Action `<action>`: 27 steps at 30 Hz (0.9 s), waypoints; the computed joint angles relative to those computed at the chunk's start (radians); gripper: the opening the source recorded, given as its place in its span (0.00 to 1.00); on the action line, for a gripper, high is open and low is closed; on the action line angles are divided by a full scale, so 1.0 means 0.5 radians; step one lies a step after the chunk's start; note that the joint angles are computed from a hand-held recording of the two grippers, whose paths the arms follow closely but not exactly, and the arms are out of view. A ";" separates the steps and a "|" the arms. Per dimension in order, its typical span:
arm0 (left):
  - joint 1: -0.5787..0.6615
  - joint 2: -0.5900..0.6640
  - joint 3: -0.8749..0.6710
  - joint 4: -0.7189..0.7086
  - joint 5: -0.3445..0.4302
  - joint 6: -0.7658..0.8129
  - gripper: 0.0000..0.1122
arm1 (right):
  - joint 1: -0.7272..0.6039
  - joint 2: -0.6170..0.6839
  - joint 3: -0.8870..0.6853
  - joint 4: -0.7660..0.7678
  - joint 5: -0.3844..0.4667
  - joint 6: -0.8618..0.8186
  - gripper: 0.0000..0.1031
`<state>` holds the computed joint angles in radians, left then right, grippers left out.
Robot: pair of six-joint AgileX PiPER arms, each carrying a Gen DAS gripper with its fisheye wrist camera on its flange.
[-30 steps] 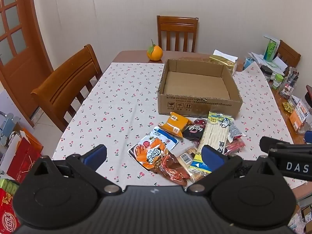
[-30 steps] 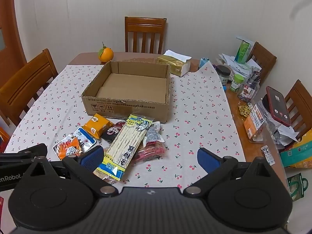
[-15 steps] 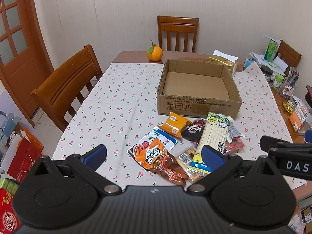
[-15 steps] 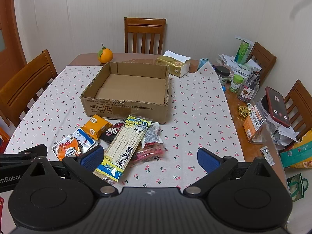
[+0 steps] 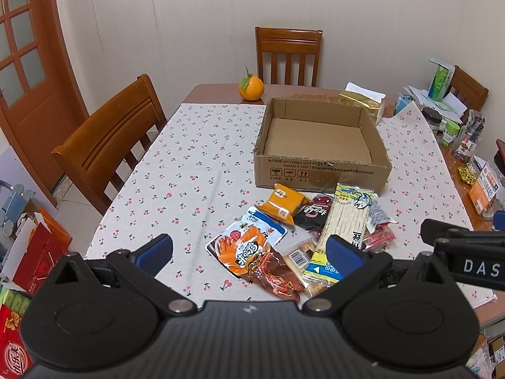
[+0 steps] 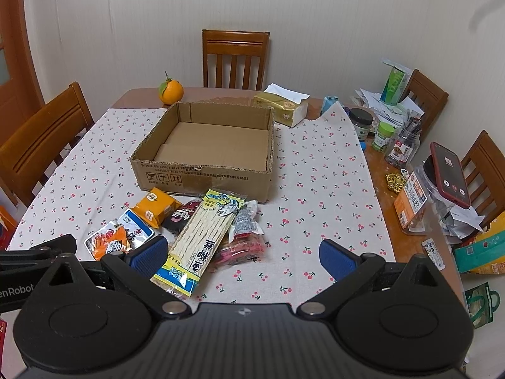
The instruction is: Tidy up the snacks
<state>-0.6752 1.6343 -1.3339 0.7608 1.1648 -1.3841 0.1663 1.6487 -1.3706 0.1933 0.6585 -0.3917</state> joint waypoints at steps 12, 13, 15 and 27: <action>0.001 -0.002 0.004 0.006 -0.006 -0.006 0.91 | -0.004 -0.002 0.004 0.001 -0.014 0.003 1.00; 0.002 -0.004 0.006 0.006 -0.008 -0.005 0.91 | -0.006 -0.002 0.004 0.001 -0.012 0.004 1.00; 0.004 -0.003 0.002 0.003 -0.007 -0.005 0.91 | -0.006 -0.004 0.006 0.004 -0.015 -0.001 1.00; -0.015 -0.011 0.006 0.017 0.015 -0.032 0.91 | 0.001 -0.019 0.022 0.005 -0.025 -0.002 1.00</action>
<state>-0.6825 1.6289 -1.3308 0.7695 1.1721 -1.4002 0.1668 1.6390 -1.3598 0.1956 0.6460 -0.3925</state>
